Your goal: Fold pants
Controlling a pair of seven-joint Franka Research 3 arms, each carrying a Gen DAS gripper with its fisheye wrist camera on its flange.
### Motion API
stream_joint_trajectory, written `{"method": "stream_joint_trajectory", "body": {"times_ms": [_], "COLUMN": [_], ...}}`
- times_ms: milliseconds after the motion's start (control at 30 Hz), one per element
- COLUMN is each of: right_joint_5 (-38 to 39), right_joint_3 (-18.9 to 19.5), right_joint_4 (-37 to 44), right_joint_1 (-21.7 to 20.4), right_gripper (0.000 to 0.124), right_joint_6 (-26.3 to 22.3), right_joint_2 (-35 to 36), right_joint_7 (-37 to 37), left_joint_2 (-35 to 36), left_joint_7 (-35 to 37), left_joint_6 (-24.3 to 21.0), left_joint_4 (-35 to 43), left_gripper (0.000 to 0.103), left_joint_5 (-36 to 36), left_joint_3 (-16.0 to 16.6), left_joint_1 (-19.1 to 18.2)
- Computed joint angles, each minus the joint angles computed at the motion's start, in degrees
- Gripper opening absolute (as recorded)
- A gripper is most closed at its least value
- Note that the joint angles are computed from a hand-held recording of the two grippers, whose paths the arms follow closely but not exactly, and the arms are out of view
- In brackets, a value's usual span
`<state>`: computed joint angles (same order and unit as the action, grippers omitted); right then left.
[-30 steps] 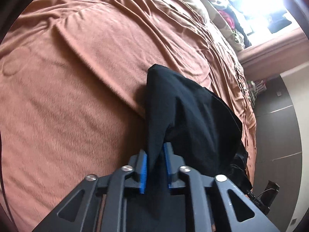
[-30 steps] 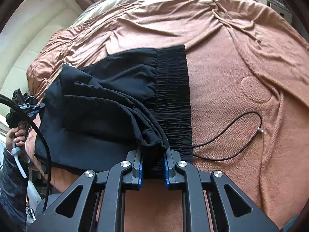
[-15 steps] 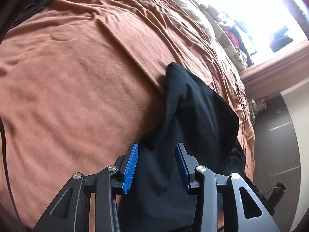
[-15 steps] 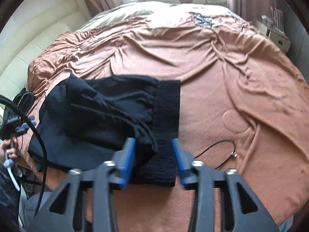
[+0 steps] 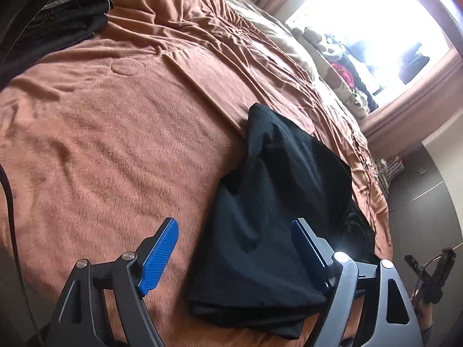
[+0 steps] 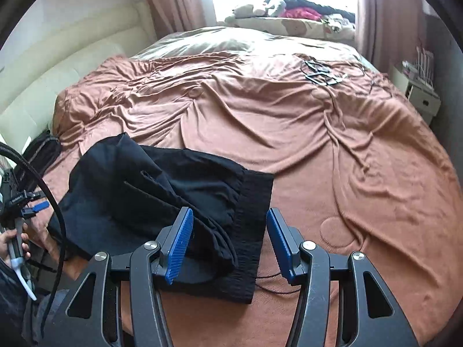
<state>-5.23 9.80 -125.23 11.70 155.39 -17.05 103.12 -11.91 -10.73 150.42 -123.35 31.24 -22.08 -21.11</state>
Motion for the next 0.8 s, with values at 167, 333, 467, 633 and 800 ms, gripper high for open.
{"method": "stream_joint_trajectory", "body": {"times_ms": [167,333,467,633,800], "right_joint_5": [-0.6,0.58,-0.36,4.3,9.28], "right_joint_3": [-0.23,-0.92,-1.25,-2.82,-3.95], "right_joint_4": [2.44,6.53,11.06,18.01,25.65], "right_joint_1": [1.09,2.47,3.17,5.55,6.68], "right_gripper": [0.059,0.062,0.07,0.07,0.07], "right_joint_6": [-3.18,-6.82,-8.66,-11.5,-16.0], "right_joint_2": [1.49,4.44,8.12,14.35,20.67], "right_joint_7": [-4.18,-6.16,-6.79,-12.99,-19.63], "left_joint_2": [-0.29,-1.23,-2.38,-3.89,-3.92], "left_joint_7": [2.23,1.21,-1.54,-4.77,-6.17], "left_joint_6": [-0.17,1.18,2.2,2.9,3.85], "left_joint_4": [-0.6,-2.42,-4.07,-5.92,-6.81], "left_gripper": [0.082,0.083,0.086,0.086,0.085], "left_joint_5": [-2.52,-3.28,-2.92,-2.03,-1.89], "left_joint_3": [0.06,-0.43,-1.13,-1.9,-2.14], "left_joint_1": [-1.51,-1.75,-1.31,-0.73,-0.68]}}
